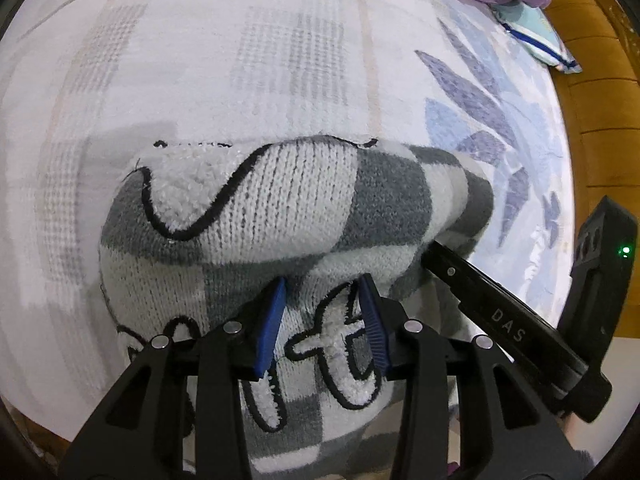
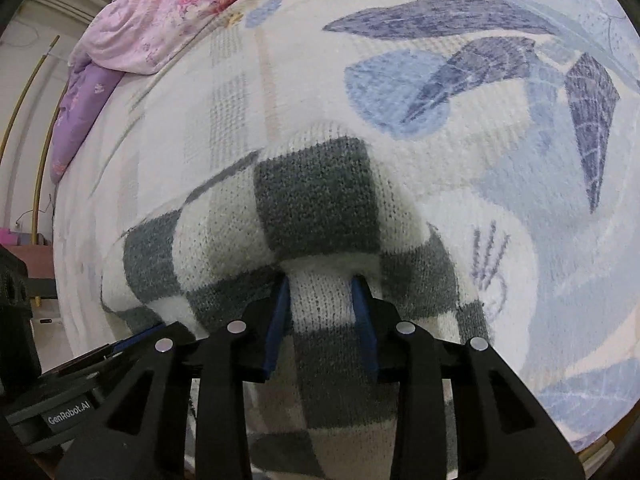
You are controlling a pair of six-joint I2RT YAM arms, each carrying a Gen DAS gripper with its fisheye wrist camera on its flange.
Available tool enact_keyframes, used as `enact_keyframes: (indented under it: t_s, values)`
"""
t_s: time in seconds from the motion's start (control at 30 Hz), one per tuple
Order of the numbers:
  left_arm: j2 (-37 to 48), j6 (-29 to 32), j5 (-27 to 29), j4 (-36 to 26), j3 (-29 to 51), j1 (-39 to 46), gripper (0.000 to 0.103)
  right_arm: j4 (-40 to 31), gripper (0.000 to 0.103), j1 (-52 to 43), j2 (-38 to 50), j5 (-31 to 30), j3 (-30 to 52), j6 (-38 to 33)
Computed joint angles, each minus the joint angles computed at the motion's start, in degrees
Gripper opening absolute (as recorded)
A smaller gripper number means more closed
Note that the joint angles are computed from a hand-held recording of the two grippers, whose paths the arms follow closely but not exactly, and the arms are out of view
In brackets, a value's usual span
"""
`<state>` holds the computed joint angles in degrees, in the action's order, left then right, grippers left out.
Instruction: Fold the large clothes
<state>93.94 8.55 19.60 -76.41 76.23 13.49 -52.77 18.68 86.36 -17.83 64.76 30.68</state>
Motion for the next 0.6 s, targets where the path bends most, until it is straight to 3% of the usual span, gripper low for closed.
enact_keyframes:
  t_s: [0.07, 0.17, 0.27, 0.37, 0.5, 0.6]
  values:
    - [-0.34, 4.81, 3.25, -3.89, 0.77, 3.29, 0.047, -1.21, 0.032, 0.49, -2.77, -0.41, -0.22, 1.86]
    - [-3.39, 11.73, 4.89, -9.14, 0.62, 7.82, 0.069, -5.01, 0.035, 2.23, -10.01, 0.89, -1.76, 4.88]
    - [-9.22, 18.24, 0.77, -11.56, -3.29, 13.07, 0.073, -11.26, 0.041, 5.71, -17.95, 3.04, -4.10, 6.90]
    - [-13.95, 22.71, -0.23, -11.97, -8.39, 18.82, 0.073, -12.48, 0.041, 7.80, -22.39, 0.22, -9.54, 9.39]
    - [-18.72, 26.17, 1.07, -12.59, -11.91, 25.50, 0.073, -6.67, 0.039, 12.10, -22.08, 3.19, -16.82, 9.87]
    - [-20.41, 27.23, 1.68, -12.95, -12.73, 28.30, 0.073, -4.63, 0.040, 12.21, -19.66, 4.21, -16.96, 9.26]
